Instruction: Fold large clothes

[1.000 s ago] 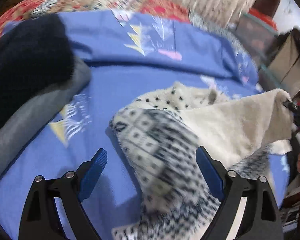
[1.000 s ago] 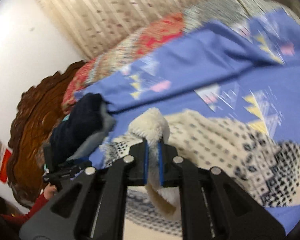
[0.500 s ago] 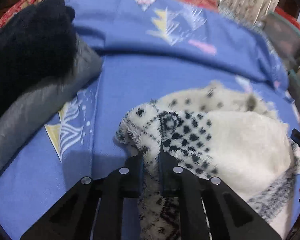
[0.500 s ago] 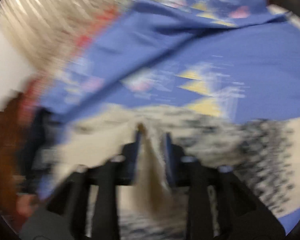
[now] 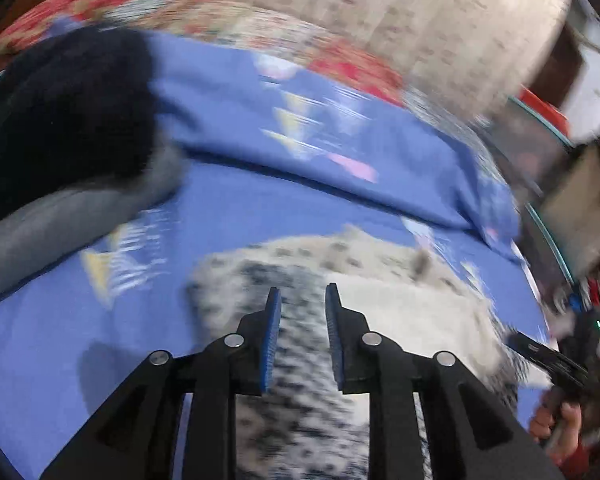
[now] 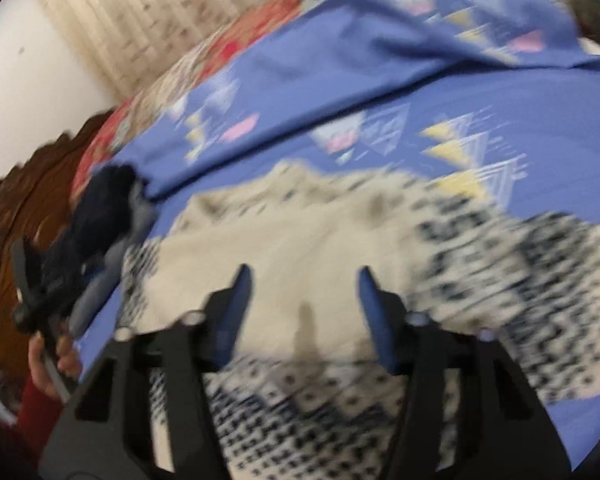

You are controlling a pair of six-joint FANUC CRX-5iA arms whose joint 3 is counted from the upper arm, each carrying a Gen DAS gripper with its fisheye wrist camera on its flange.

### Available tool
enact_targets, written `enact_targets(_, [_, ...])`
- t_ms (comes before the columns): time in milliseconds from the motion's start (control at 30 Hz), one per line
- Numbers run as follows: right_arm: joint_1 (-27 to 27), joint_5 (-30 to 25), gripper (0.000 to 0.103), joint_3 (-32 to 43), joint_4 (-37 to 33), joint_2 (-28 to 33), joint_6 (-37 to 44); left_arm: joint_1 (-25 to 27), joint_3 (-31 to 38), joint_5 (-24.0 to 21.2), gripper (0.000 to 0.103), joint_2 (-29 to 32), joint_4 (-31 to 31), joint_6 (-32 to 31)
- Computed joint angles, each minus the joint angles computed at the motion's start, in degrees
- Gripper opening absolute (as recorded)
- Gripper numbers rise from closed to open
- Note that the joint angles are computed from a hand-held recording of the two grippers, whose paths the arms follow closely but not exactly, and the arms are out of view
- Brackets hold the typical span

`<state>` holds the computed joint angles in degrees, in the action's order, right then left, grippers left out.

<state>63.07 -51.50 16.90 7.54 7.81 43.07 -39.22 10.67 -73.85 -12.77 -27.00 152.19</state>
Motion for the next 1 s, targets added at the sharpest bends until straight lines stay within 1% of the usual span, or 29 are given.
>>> enact_targets(100, [-0.13, -3.03, 0.045, 2.62, -1.25, 2.81, 1.24, 0.59, 2.36, -0.39, 0.048, 5.27, 3.44, -7.85])
enact_targets(133, [-0.04, -4.14, 0.044, 2.58, 0.37, 3.47, -0.14, 0.97, 2.18, -0.43, 0.048, 6.25, 4.52, -9.56])
enact_targets(167, [0.21, -6.4, 0.039, 2.73, 3.41, 4.53, -2.23, 1.42, 2.48, -1.77, 0.049, 8.06, 5.49, -11.33])
enact_targets(200, [0.22, -8.63, 0.021, 2.5, 5.86, 5.33, -4.02, 1.87, 2.59, -3.42, 0.049, 9.2, 5.77, -12.21])
enact_targets(233, [-0.48, -8.21, 0.01, 1.06, 5.74, 4.83, -5.71, 2.27, 2.46, -5.47, 0.049, 10.74, 6.14, -13.02])
enact_targets(267, [-1.15, -6.8, 0.008, -0.18, 4.75, 4.0, -6.84, 2.71, 1.62, -4.98, 0.049, 11.02, 6.81, -13.33])
enact_targets(300, [-2.31, -3.88, 0.006, -2.19, 2.23, 2.42, -8.16, 2.13, -0.48, -2.36, 0.049, 9.78, 5.45, -12.06])
enact_targets(333, [-2.88, -2.98, 0.006, -2.76, 0.82, 1.85, -8.11, 1.65, -0.83, -1.84, 0.049, 9.53, 4.62, -11.51])
enact_targets(400, [-3.7, -1.44, 0.006, -3.76, -1.7, 0.33, -7.22, 0.84, 0.49, -3.38, 0.049, 10.52, 3.68, -11.25])
enact_targets(433, [-3.79, -1.15, 0.009, -4.01, -2.14, -0.34, -7.11, 0.47, 1.09, -4.14, 0.049, 11.01, 3.24, -11.52])
enact_targets(467, [-3.32, -0.22, 0.012, -5.94, -0.77, -2.52, -8.65, 0.26, 1.15, -4.36, 0.049, 11.07, 3.03, -11.65])
enact_targets(533, [-1.91, 1.64, 0.032, -11.25, 5.15, -7.3, -13.9, 0.56, 0.6, -3.33, 0.049, 10.7, 3.54, -11.3])
enact_targets(567, [-1.13, 2.62, 0.036, -15.14, 9.15, -10.7, -18.19, 1.2, -0.05, -2.51, 0.05, 10.16, 4.25, -11.35])
enact_targets(600, [-0.75, 3.14, 0.042, -18.05, 11.88, -13.2, -21.48, 2.02, -1.39, -0.69, 0.051, 9.13, 5.33, -10.99])
enact_targets(633, [-0.25, 3.03, 0.045, -21.86, 15.37, -16.55, -25.99, 2.64, -2.53, 1.02, 0.053, 8.27, 6.25, -10.54])
enact_targets(667, [-0.2, 1.75, 0.047, -24.46, 17.78, -19.26, -29.55, 3.33, -3.35, 2.52, 0.055, 7.74, 7.21, -10.53])
enact_targets(700, [-0.31, -0.37, 0.051, -27.63, 20.32, -22.49, -34.09, 3.53, -4.2, 3.02, 0.057, 6.97, 7.65, -10.86])
enact_targets(733, [-0.79, -2.94, 0.056, -30.49, 22.25, -25.55, -38.55, 3.67, -4.23, 3.2, 0.062, 7.0, 8.03, -11.7])
enact_targets(767, [-1.67, -5.66, 0.058, -32.24, 22.96, -27.68, -42.01, 3.68, -3.85, 3.09, 0.067, 7.34, 8.39, -12.84])
enact_targets(800, [-2.79, -7.16, 0.06, -33.62, 22.93, -29.27, -44.56, 3.39, -3.16, 2.61, 0.07, 7.8, 8.49, -14.06])
enact_targets(867, [-6.01, -8.28, 0.061, -37.01, 21.73, -33.17, -49.74, 3.09, -2.6, 2.96, 0.085, 8.17, 8.84, -15.04])
enact_targets(900, [-7.53, -8.69, 0.061, -37.99, 21.06, -34.16, -51.35, 3.26, -2.92, 3.99, 0.089, 7.99, 9.67, -15.28])
enact_targets(933, [-8.69, -7.96, 0.061, -39.05, 20.77, -34.9, -52.44, 3.43, -3.4, 4.99, 0.097, 7.7, 10.5, -15.43])
enact_targets(967, [-11.23, -4.82, 0.061, -40.73, 19.87, -36.1, -53.27, 3.5, -3.45, 5.44, 0.102, 7.71, 11.15, -15.62])
enact_targets(1000, [-12.65, -3.12, 0.062, -41.1, 19.36, -36.0, -53.45, 3.58, -3.36, 5.73, 0.103, 7.84, 11.96, -16.22])
